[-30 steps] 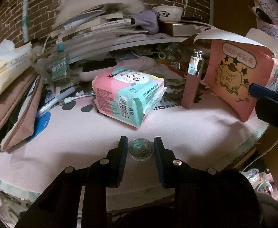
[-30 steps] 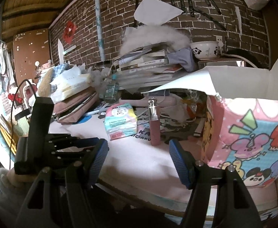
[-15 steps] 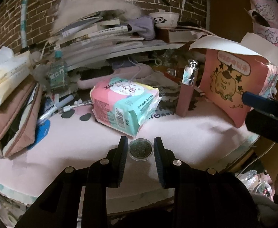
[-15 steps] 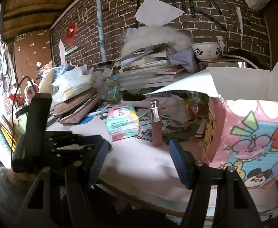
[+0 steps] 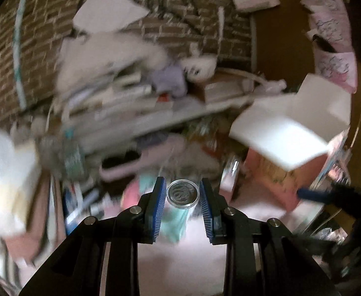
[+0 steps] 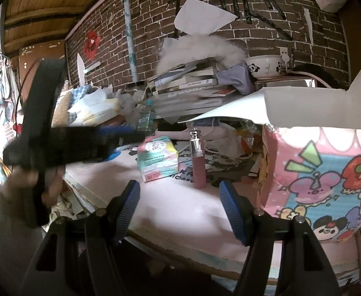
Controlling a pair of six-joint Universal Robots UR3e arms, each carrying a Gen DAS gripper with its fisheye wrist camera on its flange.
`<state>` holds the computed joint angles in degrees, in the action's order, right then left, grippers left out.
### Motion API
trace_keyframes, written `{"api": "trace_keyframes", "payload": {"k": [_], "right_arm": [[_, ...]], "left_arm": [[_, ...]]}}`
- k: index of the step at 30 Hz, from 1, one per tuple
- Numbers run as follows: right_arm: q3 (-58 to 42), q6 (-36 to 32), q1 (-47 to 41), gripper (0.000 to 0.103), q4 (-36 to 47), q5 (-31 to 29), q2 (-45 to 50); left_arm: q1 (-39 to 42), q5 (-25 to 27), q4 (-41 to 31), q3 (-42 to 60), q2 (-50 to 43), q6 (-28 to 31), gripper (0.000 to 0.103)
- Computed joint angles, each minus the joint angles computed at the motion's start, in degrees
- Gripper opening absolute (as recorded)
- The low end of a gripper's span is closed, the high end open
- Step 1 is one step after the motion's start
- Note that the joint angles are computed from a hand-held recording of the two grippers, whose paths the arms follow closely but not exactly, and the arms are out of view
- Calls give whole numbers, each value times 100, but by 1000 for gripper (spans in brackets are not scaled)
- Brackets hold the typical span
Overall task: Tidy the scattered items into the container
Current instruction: 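Lift the clear jar with the left gripper and carry it toward the box, then open the left gripper to drop the jar into the box, withdraw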
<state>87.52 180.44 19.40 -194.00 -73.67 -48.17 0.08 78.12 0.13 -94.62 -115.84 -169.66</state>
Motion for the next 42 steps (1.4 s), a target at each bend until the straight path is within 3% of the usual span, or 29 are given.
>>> {"api": "trace_keyframes", "payload": {"k": [6,17,42], "right_arm": [[138,-9,-57,64,-93,94,-58],[350,13,-169,64,-270,172,-144],[741,126,-414,64,-486,304,-287]], "left_arm": [[-306,-306,-752,1338,-127,313,23],[-1016,-742,-2248,3783,-1178,732,23],[-1466,-1125,-5076,7340,-3156,971,23]]}}
